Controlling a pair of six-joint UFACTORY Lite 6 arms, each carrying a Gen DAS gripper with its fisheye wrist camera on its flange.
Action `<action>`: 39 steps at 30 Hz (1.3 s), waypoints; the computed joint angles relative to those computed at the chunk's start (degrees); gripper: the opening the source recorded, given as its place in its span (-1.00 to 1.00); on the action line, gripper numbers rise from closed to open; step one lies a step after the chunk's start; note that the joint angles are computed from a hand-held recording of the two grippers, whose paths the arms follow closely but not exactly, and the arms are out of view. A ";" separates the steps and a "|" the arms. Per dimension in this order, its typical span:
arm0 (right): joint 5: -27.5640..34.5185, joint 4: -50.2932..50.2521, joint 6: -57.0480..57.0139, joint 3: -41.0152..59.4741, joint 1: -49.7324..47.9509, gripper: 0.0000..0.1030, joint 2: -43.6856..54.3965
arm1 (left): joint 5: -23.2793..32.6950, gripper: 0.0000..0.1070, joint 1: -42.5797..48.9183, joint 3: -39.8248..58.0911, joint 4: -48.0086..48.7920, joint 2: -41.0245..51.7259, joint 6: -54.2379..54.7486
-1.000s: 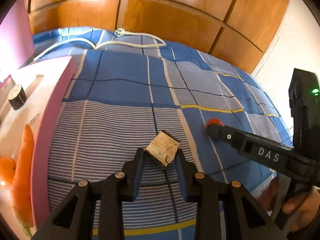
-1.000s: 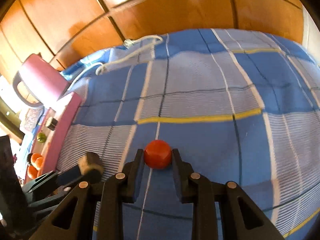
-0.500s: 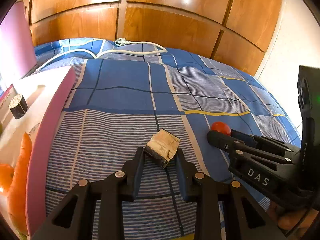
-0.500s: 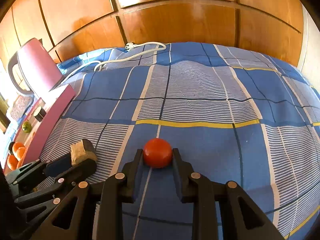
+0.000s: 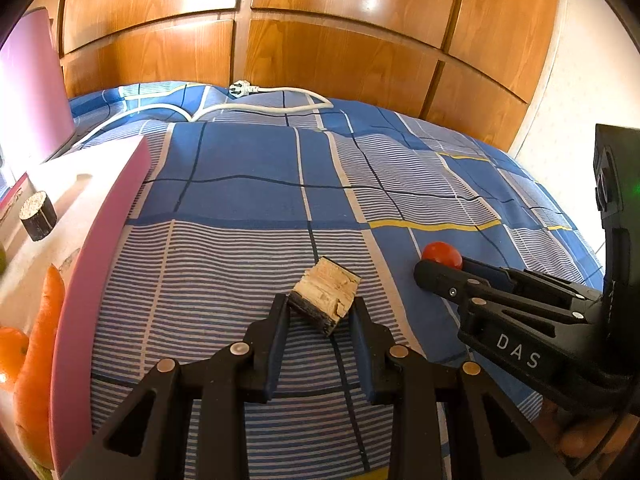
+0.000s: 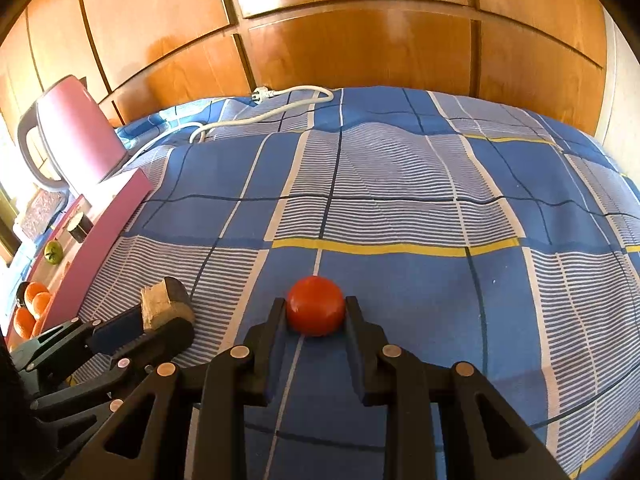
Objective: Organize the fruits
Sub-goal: 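Lift the tomato and white slice and carry both toward the tray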
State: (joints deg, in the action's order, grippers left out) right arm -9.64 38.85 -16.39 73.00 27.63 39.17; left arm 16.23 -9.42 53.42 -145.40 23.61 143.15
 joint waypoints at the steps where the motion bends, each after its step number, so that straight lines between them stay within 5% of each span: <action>1: -0.11 1.25 -1.31 0.06 0.10 -0.46 0.04 | 0.00 -0.43 -0.01 -0.01 -0.23 0.00 0.26; 39: -1.41 18.22 -19.59 0.77 1.18 -0.46 -0.18 | -1.92 -0.45 -0.18 -3.47 -0.17 -4.16 1.57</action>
